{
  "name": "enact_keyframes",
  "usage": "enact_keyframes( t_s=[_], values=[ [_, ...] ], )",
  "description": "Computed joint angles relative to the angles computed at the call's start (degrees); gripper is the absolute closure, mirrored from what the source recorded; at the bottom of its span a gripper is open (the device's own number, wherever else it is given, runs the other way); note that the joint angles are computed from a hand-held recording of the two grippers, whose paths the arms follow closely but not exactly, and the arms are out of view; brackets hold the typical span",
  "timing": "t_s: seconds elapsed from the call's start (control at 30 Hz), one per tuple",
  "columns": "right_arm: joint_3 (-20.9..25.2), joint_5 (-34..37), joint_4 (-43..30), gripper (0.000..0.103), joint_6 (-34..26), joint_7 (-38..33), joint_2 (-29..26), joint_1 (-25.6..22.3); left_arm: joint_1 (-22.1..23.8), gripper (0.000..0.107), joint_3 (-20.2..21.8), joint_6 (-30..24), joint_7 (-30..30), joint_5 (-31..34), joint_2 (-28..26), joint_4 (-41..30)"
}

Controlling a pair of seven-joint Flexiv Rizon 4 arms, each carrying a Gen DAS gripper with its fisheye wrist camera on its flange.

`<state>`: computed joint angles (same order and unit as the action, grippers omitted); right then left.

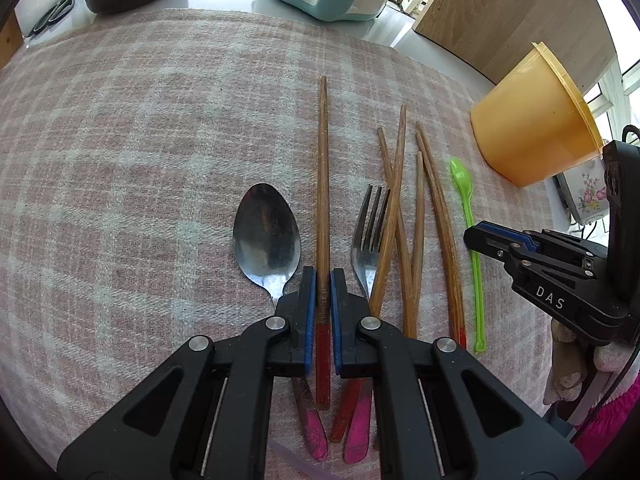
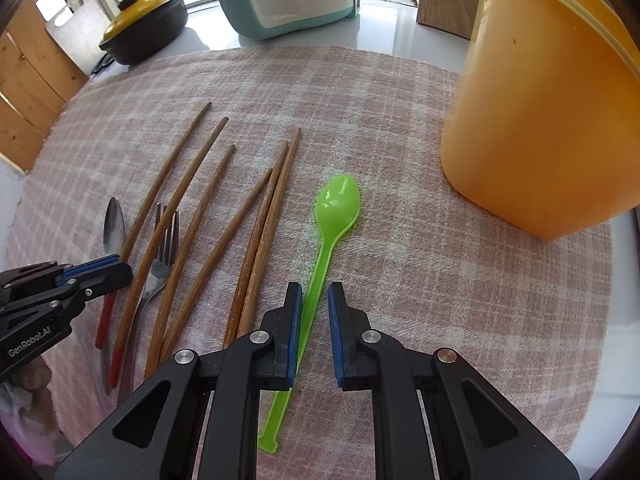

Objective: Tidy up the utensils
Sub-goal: 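Lower the left tool onto a red-tipped wooden chopstick and close it while the right tool approaches the green spoon, then close the right tool on the green plastic spoon's handle, then carry the chopstick in the left tool while the right tool carries the green spoon to the yellow container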

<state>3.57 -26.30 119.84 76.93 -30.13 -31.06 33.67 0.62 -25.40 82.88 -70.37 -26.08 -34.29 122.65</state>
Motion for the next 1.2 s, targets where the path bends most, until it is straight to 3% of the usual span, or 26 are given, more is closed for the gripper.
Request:
enact_keyframes(
  t_s=[0.3,0.37,0.6,0.87,1.07,1.2],
  values=[
    [0.01,-1.07,-2.56,0.093,-4.26,-1.71,-0.90,0.15,-3.61,0.102,2.68,-0.55,-0.79,1.90,-1.51,-2.95],
    [0.06,-1.46,-2.28,0.098,-3.72,-1.76,-0.86,0.10,-1.53,0.102,0.41,0.77,-0.28,1.14,-1.19,-1.32],
    [-0.79,-0.55,0.98,0.098,2.95,-0.16,0.63,0.25,7.87,0.102,-8.98,4.43,0.15,0.13,-1.03,3.45],
    [-5.38,-0.89,5.90,0.098,10.50,3.22,4.10,3.61,18.55,0.102,-18.98,9.12,-3.64,4.43,-0.03,8.53],
    [-13.27,-1.67,9.95,0.098,15.38,5.45,7.91,9.99,24.43,0.102,-25.43,11.46,-7.23,9.07,1.48,10.57],
    [-21.86,-1.96,12.81,0.098,18.15,5.68,10.78,17.28,26.89,0.102,-29.15,12.50,-9.98,12.08,1.84,10.60]
  ],
)
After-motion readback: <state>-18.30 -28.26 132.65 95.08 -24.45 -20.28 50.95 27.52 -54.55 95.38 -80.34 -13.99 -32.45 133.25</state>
